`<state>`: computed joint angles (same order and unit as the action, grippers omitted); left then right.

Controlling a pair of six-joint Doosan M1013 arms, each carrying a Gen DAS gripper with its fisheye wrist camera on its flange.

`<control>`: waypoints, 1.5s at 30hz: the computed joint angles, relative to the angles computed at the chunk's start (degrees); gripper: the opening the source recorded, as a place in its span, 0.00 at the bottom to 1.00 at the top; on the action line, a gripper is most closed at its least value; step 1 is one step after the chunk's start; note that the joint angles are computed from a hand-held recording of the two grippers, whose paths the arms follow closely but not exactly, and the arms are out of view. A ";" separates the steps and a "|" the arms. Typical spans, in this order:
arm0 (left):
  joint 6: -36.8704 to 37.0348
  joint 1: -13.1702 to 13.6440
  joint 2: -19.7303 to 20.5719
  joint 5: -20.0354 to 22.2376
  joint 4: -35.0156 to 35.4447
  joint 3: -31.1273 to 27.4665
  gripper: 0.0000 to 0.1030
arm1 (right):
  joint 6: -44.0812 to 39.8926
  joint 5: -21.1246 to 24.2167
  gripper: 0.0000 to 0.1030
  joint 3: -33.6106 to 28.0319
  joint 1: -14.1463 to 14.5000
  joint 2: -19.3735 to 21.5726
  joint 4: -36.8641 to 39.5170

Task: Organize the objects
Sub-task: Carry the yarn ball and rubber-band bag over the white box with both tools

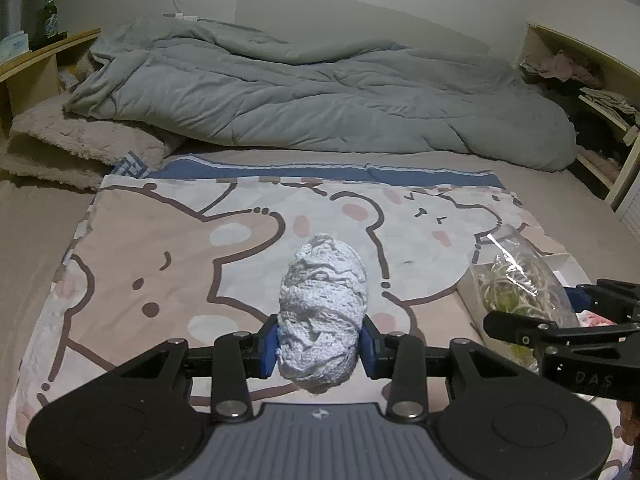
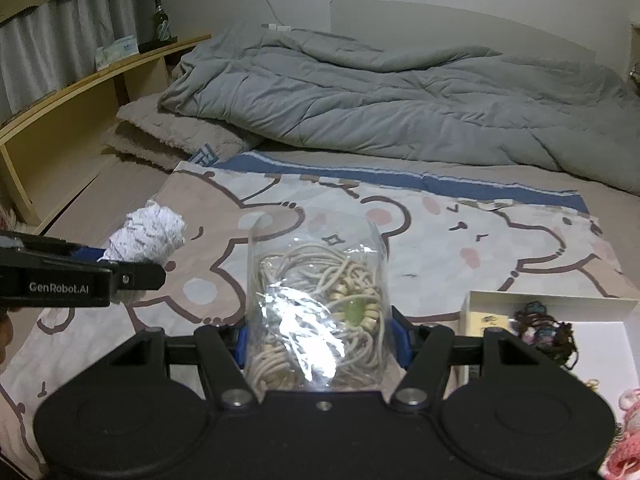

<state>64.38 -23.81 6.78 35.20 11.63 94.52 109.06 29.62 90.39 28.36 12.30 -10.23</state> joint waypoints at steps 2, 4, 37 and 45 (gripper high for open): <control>-0.37 -0.39 0.36 -0.11 -0.05 -0.38 0.40 | -0.16 -0.56 0.62 0.58 -0.37 -0.39 -0.50; -0.57 -0.80 0.79 -0.31 -0.31 -0.82 0.40 | -0.37 -0.89 0.62 1.05 -0.76 -0.72 -1.04; 15.82 -8.32 12.10 -3.41 -20.41 -12.48 0.40 | 10.31 -0.52 0.63 5.86 -12.64 -2.97 -16.14; 25.73 -9.37 16.14 -3.64 -31.07 -16.31 0.40 | 11.84 -0.24 0.63 6.56 -15.53 -2.65 -18.46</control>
<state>90.12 -33.18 22.92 31.56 -19.44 78.21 120.90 29.39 96.96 12.83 9.65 -28.69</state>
